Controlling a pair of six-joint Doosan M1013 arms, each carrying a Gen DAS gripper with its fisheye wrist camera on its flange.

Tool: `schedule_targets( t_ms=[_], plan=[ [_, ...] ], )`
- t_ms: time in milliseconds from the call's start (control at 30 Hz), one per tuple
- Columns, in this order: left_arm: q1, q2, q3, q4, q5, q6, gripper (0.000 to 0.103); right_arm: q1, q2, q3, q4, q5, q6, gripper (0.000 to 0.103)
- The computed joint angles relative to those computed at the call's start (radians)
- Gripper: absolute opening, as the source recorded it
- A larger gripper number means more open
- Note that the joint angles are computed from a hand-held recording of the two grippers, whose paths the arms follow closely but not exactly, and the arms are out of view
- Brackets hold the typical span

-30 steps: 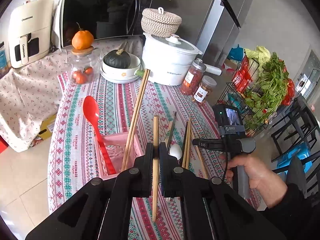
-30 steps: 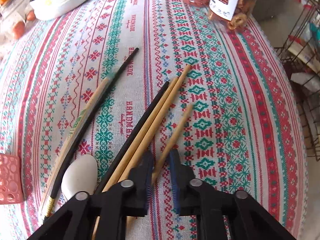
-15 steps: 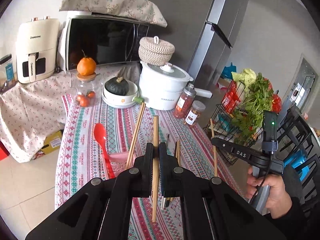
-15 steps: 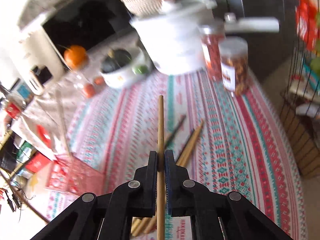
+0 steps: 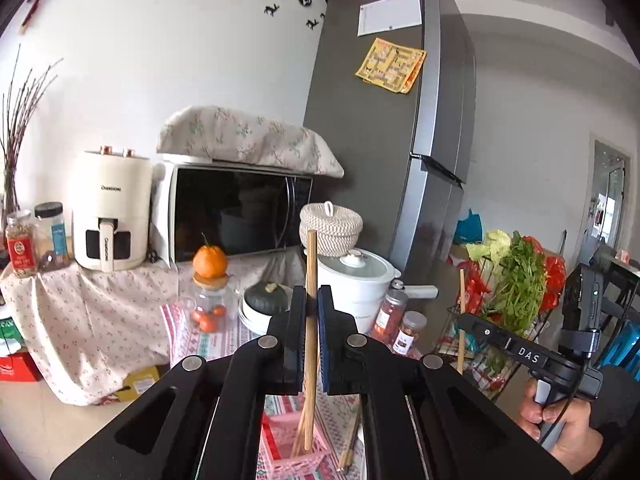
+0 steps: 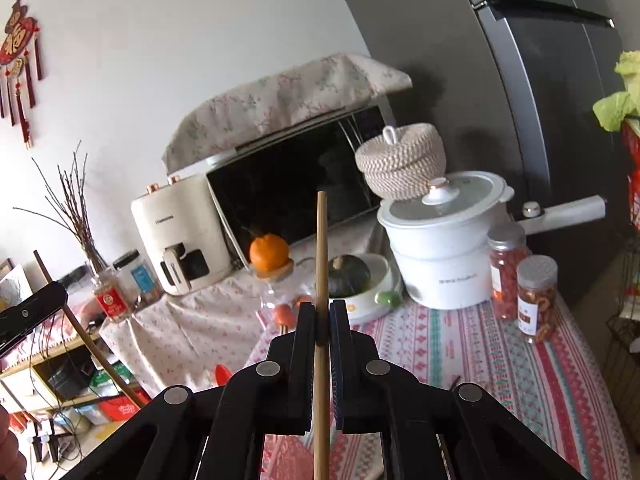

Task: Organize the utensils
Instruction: 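Drop the chopsticks into the pink basket and open the left gripper, then insert the held chopstick into the pink basket and open the right gripper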

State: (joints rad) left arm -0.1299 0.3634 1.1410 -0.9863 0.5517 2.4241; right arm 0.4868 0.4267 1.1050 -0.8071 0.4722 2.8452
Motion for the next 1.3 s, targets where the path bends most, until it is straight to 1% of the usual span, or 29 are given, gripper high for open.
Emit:
schedule_targets(
  t_ms=[67, 100, 133, 233, 300, 367, 500, 667, 700, 733, 767, 800, 833, 867, 900, 1000, 1067, 1100, 1167, 1300],
  plan=[
    [-0.007, 0.007, 0.003, 0.003, -0.039, 0.027, 0.005, 0.0, 0.008, -0.006, -0.021, -0.015, 0.027, 0.006],
    [-0.009, 0.014, -0.001, 0.01, -0.042, 0.032, 0.005, 0.001, 0.012, -0.01, -0.031, -0.023, 0.037, 0.006],
    [-0.009, 0.022, -0.007, 0.019, -0.032, 0.037, 0.005, 0.002, 0.017, -0.015, -0.037, -0.029, 0.044, 0.006],
    [-0.012, 0.054, -0.032, 0.071, 0.003, -0.003, 0.005, 0.008, 0.029, -0.025, -0.07, -0.037, 0.072, 0.006],
    [-0.017, 0.08, -0.06, 0.155, 0.031, -0.077, 0.005, 0.014, 0.036, -0.032, -0.096, -0.038, 0.087, 0.006],
    [-0.021, 0.103, -0.082, 0.213, 0.059, -0.137, 0.005, 0.02, 0.043, -0.037, -0.14, -0.036, 0.12, 0.006],
    [-0.022, 0.146, -0.125, 0.26, 0.106, -0.206, 0.005, 0.032, 0.067, -0.069, -0.204, -0.02, 0.158, 0.006],
    [-0.012, 0.176, -0.176, 0.287, 0.185, -0.28, 0.007, 0.04, 0.1, -0.115, -0.155, -0.009, 0.112, 0.006],
    [-0.009, 0.178, -0.184, 0.292, 0.2, -0.288, 0.013, 0.042, 0.106, -0.124, -0.152, -0.007, 0.106, 0.006],
    [-0.006, 0.18, -0.191, 0.292, 0.22, -0.292, 0.027, 0.043, 0.113, -0.134, -0.144, -0.003, 0.095, 0.006],
    [-0.004, 0.179, -0.195, 0.302, 0.232, -0.305, 0.037, 0.044, 0.119, -0.143, -0.141, 0.002, 0.088, 0.006],
    [-0.003, 0.175, -0.194, 0.318, 0.234, -0.324, 0.053, 0.046, 0.126, -0.155, -0.145, 0.009, 0.087, 0.006],
    [-0.001, 0.17, -0.189, 0.321, 0.23, -0.333, 0.057, 0.048, 0.134, -0.168, -0.151, 0.019, 0.086, 0.006],
    [0.002, 0.167, -0.189, 0.333, 0.234, -0.347, 0.058, 0.049, 0.139, -0.178, -0.16, 0.027, 0.091, 0.006],
    [0.001, 0.167, -0.196, 0.372, 0.245, -0.382, 0.059, 0.051, 0.146, -0.187, -0.173, 0.034, 0.102, 0.006],
    [-0.012, 0.166, -0.214, 0.589, 0.264, -0.55, 0.063, 0.052, 0.167, -0.217, -0.207, 0.053, 0.146, 0.006],
    [-0.014, 0.168, -0.222, 0.676, 0.289, -0.611, 0.065, 0.054, 0.185, -0.242, -0.226, 0.073, 0.179, 0.006],
    [-0.013, 0.168, -0.223, 0.696, 0.3, -0.626, 0.065, 0.055, 0.195, -0.254, -0.24, 0.085, 0.199, 0.006],
    [-0.007, 0.17, -0.225, 0.696, 0.324, -0.627, 0.065, 0.058, 0.214, -0.276, -0.269, 0.112, 0.231, 0.006],
    [0.002, 0.173, -0.222, 0.692, 0.349, -0.618, 0.065, 0.068, 0.258, -0.332, -0.309, 0.185, 0.247, 0.006]
  ],
)
